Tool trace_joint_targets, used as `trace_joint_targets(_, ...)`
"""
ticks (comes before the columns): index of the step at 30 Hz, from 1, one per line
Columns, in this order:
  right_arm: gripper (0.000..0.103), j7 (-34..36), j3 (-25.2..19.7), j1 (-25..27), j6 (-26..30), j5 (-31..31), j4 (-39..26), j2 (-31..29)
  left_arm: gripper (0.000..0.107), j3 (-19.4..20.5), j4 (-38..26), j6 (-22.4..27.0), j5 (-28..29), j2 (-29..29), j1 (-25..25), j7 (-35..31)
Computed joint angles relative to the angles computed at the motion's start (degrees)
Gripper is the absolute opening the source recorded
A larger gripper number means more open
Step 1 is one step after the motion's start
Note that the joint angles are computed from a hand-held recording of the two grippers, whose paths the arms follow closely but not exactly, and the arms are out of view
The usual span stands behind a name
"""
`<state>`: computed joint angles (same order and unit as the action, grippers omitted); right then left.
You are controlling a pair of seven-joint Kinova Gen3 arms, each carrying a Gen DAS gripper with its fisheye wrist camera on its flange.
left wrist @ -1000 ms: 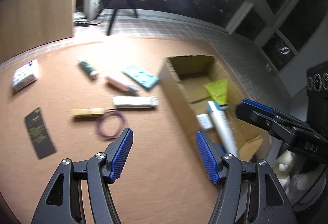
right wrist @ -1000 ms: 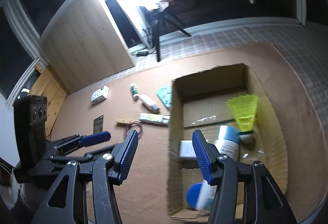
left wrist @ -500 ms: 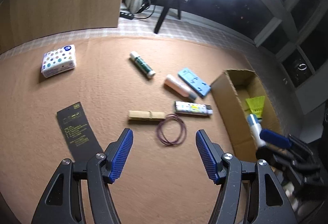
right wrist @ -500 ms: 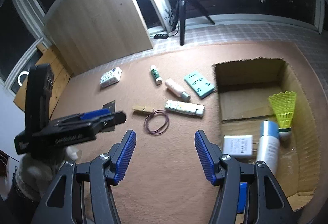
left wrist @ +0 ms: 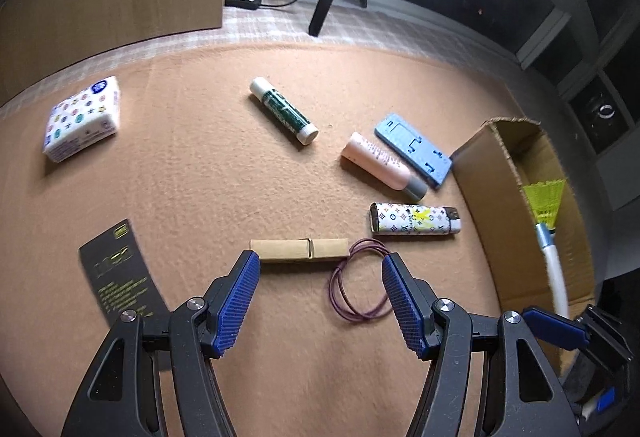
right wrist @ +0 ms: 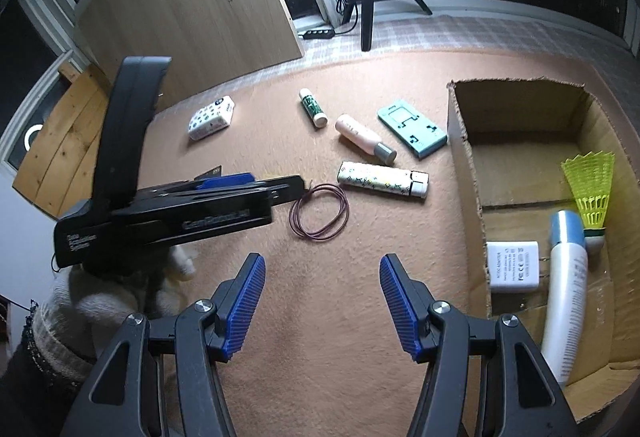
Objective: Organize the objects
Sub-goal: 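Move the left tool to the wooden clothespin while the right tool reaches the purple cable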
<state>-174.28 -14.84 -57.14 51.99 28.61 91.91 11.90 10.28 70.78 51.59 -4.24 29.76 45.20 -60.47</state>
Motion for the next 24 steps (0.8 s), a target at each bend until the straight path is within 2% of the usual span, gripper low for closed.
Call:
trace_joint_targets(4, 0.056, 0.3, 0.3, 0.4, -0.4, -0.6, -0.1, 0.7, 0.067, -1.3, -1.9, 1.2, -2.6, 1.5, 2.0, 0.9)
trace_joint_targets(11, 0.056, 1.6, 0.9, 0.6, -0.9, -1.6, -0.8, 2.0, 0.067, -1.8, -4.1, 3.5, -3.7, 3.4, 2.2, 0.6)
trace_joint_targets(18, 0.056, 4.7, 1.8, 1.1, -1.2, -3.5, -2.4, 4.2, 0.067, -2.6, -3.3, 3.4, -5.2, 3.1, 2.3, 0.7)
trace_joint_targets(24, 0.056, 9.4, 3.1, 0.8, 0.7, -4.6, -6.1, 8.0, 0.067, -1.4, -0.3, 0.6, -2.7, 1.1, -0.5, -0.1)
